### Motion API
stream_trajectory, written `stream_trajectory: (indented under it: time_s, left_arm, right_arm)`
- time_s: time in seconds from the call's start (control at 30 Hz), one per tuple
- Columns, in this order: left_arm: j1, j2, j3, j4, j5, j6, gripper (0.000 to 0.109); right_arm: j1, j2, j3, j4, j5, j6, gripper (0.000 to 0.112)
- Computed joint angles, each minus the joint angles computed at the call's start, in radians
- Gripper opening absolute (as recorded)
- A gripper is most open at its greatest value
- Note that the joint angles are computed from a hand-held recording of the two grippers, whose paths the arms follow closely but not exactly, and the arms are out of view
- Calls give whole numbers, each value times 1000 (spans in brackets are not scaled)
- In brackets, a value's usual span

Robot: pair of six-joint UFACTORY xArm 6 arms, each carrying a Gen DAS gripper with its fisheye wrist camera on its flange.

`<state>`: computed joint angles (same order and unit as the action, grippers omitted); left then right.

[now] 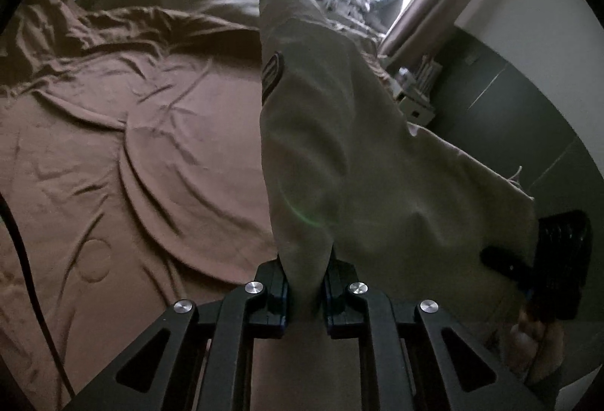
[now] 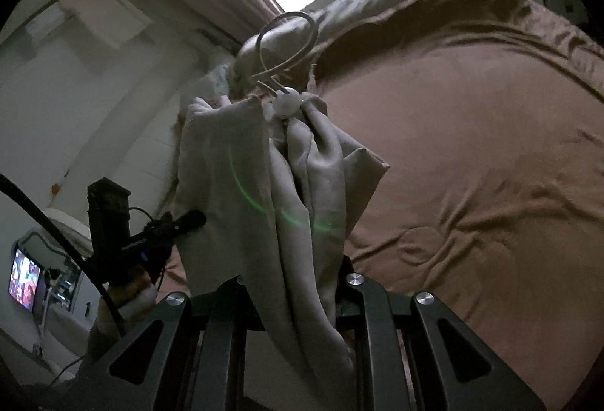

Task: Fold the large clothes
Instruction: 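Grasp the folded shirt's end with both tools and lift it, then carry the lifted folded shirt with both tools toward the headboard corner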

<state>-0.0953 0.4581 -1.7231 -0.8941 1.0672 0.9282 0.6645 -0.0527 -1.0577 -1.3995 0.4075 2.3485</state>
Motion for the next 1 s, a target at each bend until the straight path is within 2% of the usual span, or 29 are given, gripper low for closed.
stream_trajectory:
  time_s: [0.4,0.67,0.77,1.0]
  left_arm:
    - [118,-221,193,-118,68,123,12]
    - [260,-358,267,-191,181,206,12]
    - [323,-391,269,-220,227,225,12]
    - [474,-416,229,-278,338,247,12]
  right_arm:
    - [235,8,-70,3,256,-9,12]
    - [393,32,-139,-15,406,-36,11]
    - [439,67,-203,-18,445,-72,11]
    - [496,150,-341,-25,474,-158,11]
